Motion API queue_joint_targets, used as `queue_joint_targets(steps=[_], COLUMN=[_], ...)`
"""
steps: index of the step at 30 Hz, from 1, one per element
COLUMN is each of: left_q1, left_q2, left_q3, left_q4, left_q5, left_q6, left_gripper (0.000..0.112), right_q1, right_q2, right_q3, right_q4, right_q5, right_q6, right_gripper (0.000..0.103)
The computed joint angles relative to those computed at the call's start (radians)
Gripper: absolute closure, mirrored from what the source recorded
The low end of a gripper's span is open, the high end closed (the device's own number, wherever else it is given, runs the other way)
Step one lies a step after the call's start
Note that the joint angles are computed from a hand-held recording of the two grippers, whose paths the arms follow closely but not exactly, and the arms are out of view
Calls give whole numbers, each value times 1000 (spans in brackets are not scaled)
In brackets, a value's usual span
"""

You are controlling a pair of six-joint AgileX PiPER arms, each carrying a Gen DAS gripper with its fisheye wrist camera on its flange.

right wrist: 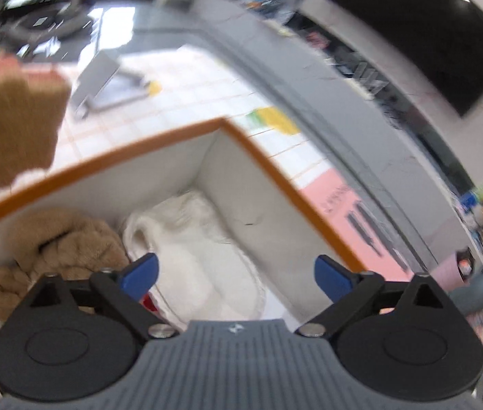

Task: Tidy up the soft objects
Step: 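Lower the brown sponge into the orange box and open the left gripper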

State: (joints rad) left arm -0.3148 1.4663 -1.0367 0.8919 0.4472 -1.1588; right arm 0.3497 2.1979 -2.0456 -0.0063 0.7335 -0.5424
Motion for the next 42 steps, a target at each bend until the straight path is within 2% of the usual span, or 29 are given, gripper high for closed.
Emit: queue_joint_targets(steps=[2, 4, 8, 11, 14, 17, 21, 22, 24, 25, 27, 30, 33, 34, 36, 37, 39, 42], left_q1=[-18, -43, -106, -158, -191, -206, -186, -197, -208, -193, -153, -119, -76, -79, -106, -122, -148, -141], left_q2=[-7, -22, -41, -32, 7, 83, 217, 267, 394, 439, 509, 650, 731, 755, 783, 782, 783, 739], left_q3=[11, 32, 67, 64, 14, -89, -245, -299, -488, -572, -687, -913, -1037, -1071, -1077, -1052, -1005, -932], left_q4=[69, 146, 315, 432, 458, 331, 78, 20, -158, -258, -448, -559, -681, -668, -522, -422, -241, -152], left_q5=[8, 18, 48, 79, 87, 81, 33, 62, 204, 237, 253, 378, 450, 489, 518, 517, 520, 491], left_q6=[-59, -139, -311, -404, -379, -207, 193, 293, 493, 593, 781, 904, 1021, 1052, 1016, 950, 807, 692], left_gripper=[76, 76, 76, 76, 76, 76, 76, 76, 76, 76, 76, 76, 76, 69, 52, 38, 36, 36], right_q1=[-18, -49, -131, -206, -276, -351, -380, -394, -409, -408, -402, -395, -390, -383, -373, -371, -373, -376], right_q2=[-101, -201, -363, -427, -461, -456, -436, -430, -416, -408, -396, -372, -367, -369, -374, -377, -380, -387], right_q3=[160, 316, 576, 682, 750, 741, 707, 699, 685, 677, 667, 641, 646, 654, 667, 670, 673, 674], right_q4=[8, 75, 336, 537, 713, 837, 868, 881, 902, 894, 867, 819, 825, 821, 819, 821, 847, 870], right_q5=[-77, -142, -225, -223, -202, -114, -83, -64, -38, -36, -52, -48, -45, -55, -74, -75, -63, -41], right_q6=[64, 56, -190, -398, -550, -624, -607, -610, -612, -608, -588, -512, -534, -541, -553, -556, -569, -595], right_gripper=[6, 6, 6, 6, 6, 6, 6, 6, 6, 6, 6, 7, 7, 7, 7, 7, 10, 10])
